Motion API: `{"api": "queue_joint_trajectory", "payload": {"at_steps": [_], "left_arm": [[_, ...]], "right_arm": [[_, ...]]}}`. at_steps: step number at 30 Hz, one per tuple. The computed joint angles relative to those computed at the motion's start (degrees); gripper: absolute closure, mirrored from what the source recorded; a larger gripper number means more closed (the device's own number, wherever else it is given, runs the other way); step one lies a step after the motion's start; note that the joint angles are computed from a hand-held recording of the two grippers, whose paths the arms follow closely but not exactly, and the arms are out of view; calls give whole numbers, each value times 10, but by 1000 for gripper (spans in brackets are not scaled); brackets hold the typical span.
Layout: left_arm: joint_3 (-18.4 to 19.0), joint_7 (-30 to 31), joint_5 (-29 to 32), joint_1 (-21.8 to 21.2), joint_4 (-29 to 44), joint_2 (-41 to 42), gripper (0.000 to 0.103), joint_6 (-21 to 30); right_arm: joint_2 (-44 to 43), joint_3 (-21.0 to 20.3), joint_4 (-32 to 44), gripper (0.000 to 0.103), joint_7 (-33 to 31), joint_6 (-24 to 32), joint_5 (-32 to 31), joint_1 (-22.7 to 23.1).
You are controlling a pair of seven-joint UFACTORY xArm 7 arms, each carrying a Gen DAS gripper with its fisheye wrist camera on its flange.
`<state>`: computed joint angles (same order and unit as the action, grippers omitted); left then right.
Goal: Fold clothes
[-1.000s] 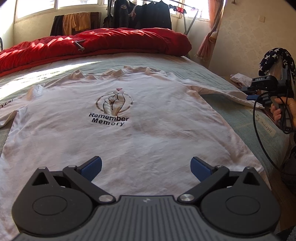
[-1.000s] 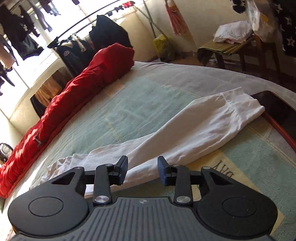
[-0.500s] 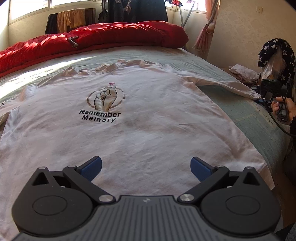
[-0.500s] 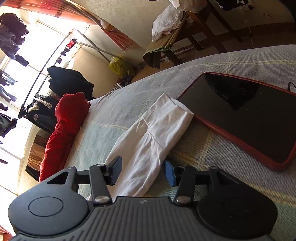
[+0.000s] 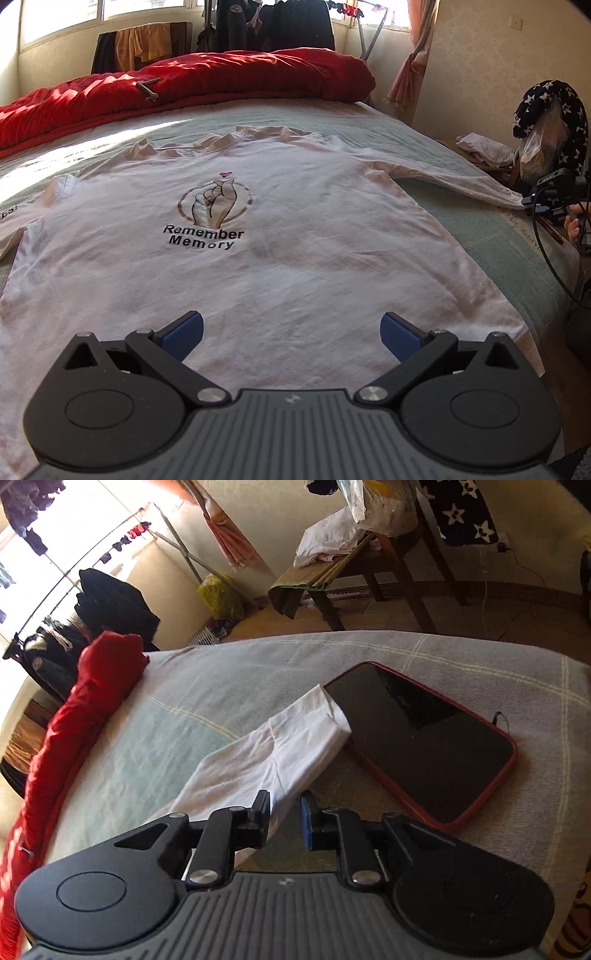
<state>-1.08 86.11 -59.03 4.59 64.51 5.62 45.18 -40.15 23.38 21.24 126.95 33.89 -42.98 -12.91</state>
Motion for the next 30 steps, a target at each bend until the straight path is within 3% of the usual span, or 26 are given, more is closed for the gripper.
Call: {"api": "queue_joint_trajectory", "payload": {"at_steps": [4,6,9,11,16,19,24,30], "left_arm": [[1,1,-2,2,3,2,2,6],[0,1,-2,2,4,3,2,4],[0,0,-3,3,7,6,2,3],[-1,-1,-4,4,9,7,2,4],[-1,-6,-2,7,20,18,2,-4],[-4,-13,-2,11,34,31,2,-7],[-11,-29,4,17,46,45,2,-12],[-11,-5,-12,30,43,37,2,7]], "right_arm": [[4,21,44,66,-45,86,9,17],[39,0,70,54,-65,44,-35,23],[142,-19,149,49,-117,-15,-80,21],[231,-34,222,46,-168,-22,-86,36],[431,-65,398,42,-341,45,-2,93],[498,-84,469,31,-364,113,-32,125],[552,-131,539,20,-410,137,-31,146],[532,-167,544,21,-424,119,-15,184]]}}
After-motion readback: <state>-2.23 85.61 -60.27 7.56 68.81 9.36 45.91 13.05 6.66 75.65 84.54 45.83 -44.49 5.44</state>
